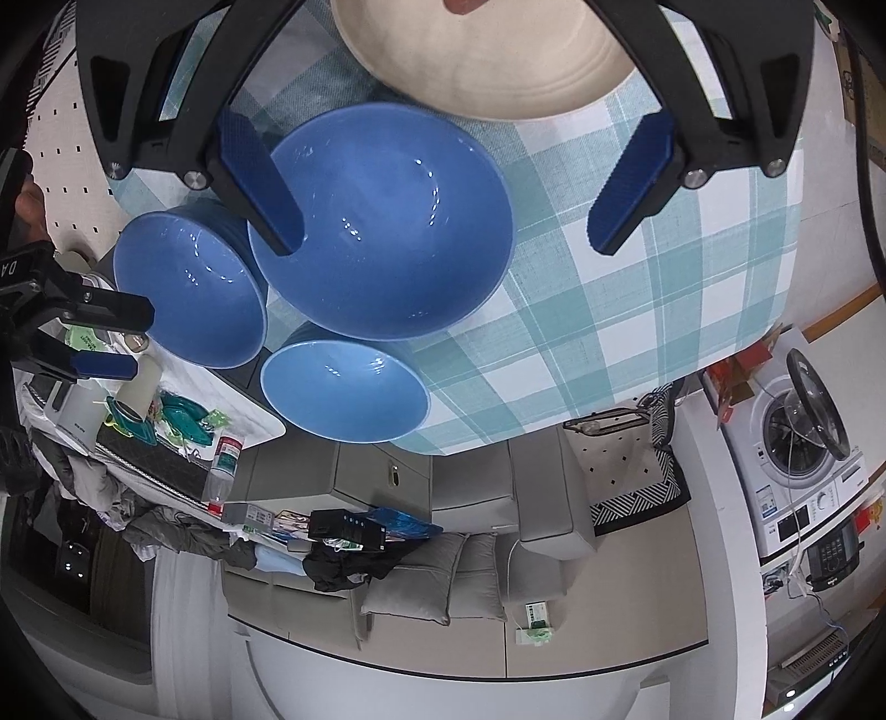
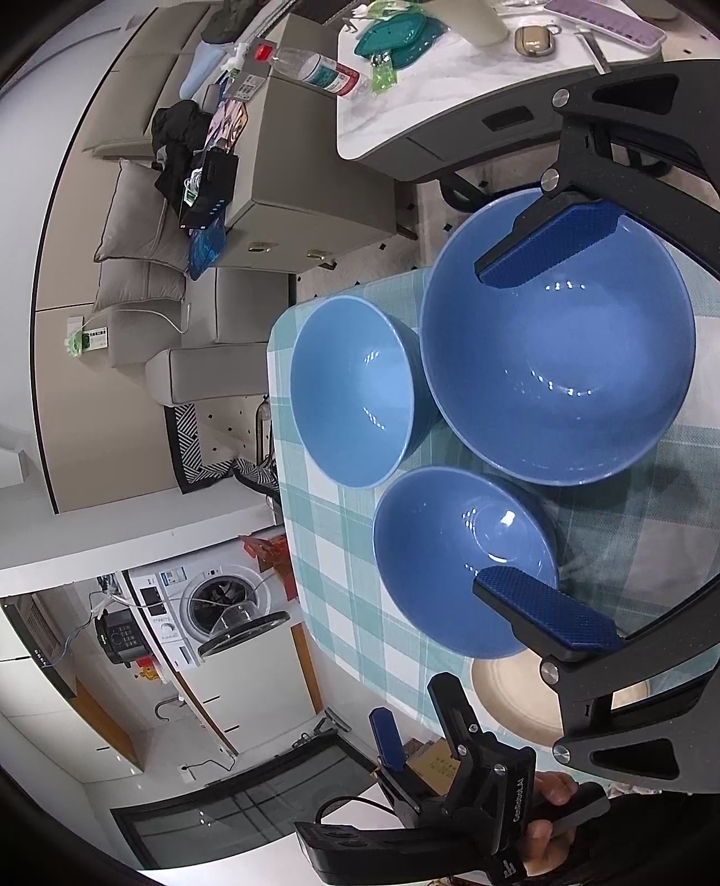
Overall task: Organize plates and bowls
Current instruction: 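Move both tools away from the plates toward the blue bowls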
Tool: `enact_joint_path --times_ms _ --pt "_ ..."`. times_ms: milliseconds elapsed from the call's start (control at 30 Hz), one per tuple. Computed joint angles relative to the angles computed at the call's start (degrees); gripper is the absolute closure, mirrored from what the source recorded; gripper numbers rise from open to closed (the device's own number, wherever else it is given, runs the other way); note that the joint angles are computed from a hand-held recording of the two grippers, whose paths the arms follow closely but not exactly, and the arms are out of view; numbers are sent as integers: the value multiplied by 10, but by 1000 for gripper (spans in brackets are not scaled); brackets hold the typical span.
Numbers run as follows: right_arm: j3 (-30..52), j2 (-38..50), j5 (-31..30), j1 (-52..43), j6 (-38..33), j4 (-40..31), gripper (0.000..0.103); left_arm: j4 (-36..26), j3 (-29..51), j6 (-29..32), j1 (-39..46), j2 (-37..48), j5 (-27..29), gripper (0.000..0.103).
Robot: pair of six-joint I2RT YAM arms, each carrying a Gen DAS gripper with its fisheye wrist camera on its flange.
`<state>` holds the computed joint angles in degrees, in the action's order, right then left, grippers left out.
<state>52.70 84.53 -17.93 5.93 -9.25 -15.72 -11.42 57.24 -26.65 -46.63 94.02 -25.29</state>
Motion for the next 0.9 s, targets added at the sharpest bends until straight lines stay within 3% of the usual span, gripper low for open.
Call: enact_joint_path --times_ms 900 --pt "100 113 -1 -39 1 -2 1 -20 133 46 52 113 47 0"
